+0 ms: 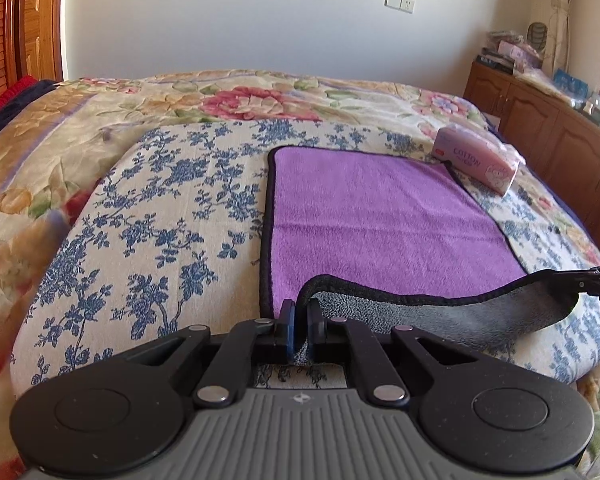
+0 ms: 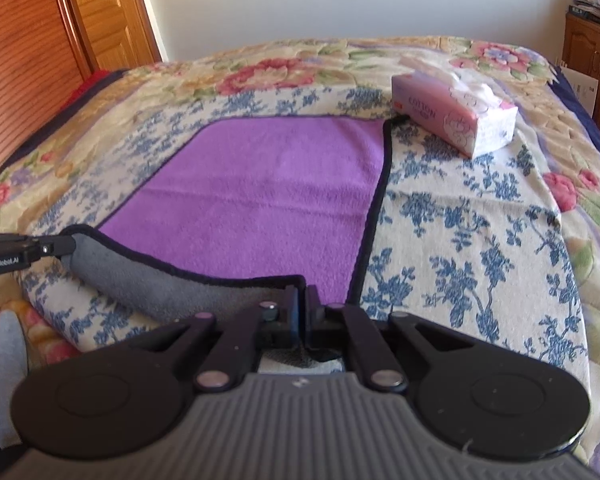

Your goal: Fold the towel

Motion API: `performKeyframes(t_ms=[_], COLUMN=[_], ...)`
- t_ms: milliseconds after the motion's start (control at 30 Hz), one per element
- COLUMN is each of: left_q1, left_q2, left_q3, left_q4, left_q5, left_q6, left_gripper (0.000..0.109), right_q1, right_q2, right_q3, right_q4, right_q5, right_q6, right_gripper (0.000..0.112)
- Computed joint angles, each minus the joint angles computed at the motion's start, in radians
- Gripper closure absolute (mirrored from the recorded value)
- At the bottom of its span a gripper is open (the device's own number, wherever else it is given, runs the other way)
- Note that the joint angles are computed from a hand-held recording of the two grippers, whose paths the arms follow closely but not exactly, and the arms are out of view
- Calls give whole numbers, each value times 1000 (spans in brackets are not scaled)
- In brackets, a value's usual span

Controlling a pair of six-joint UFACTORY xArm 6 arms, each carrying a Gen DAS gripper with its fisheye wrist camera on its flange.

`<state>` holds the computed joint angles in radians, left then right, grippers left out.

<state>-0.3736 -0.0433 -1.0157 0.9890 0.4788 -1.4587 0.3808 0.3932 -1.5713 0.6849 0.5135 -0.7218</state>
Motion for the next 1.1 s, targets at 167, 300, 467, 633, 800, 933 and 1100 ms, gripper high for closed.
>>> performKeyframes(t_ms=[167, 300, 467, 633, 800, 933, 1100], left_q1=[5, 15, 27, 42, 55, 62, 71], left_q2=[-2, -3, 7, 24, 47, 60, 74], left_q3=[-6, -12, -24, -47, -74, -90, -105], left_q4=[32, 58, 77, 92, 90, 83, 86], left_q5=[-10, -24, -41, -54, -62, -69, -79], left_q6=[-29, -57, -74, -82, -67, -51, -49], left_gripper=[102, 102, 102, 103, 103, 103, 103], right_q1=[-1, -1, -3, -3, -5, -5, -3], right_q2=[-2, -2, 15, 41, 65, 75, 83], right_q3=[-6, -13, -41, -77, -111, -130, -146], right_q4=[61, 107, 130, 138, 150, 165, 185], right_q5=[-15, -27, -35, -39, -36, -33, -34], right_q6=[-44, -80, -95, -106, -121, -139, -163], right_gripper=[109, 109, 109, 109, 109, 109, 109])
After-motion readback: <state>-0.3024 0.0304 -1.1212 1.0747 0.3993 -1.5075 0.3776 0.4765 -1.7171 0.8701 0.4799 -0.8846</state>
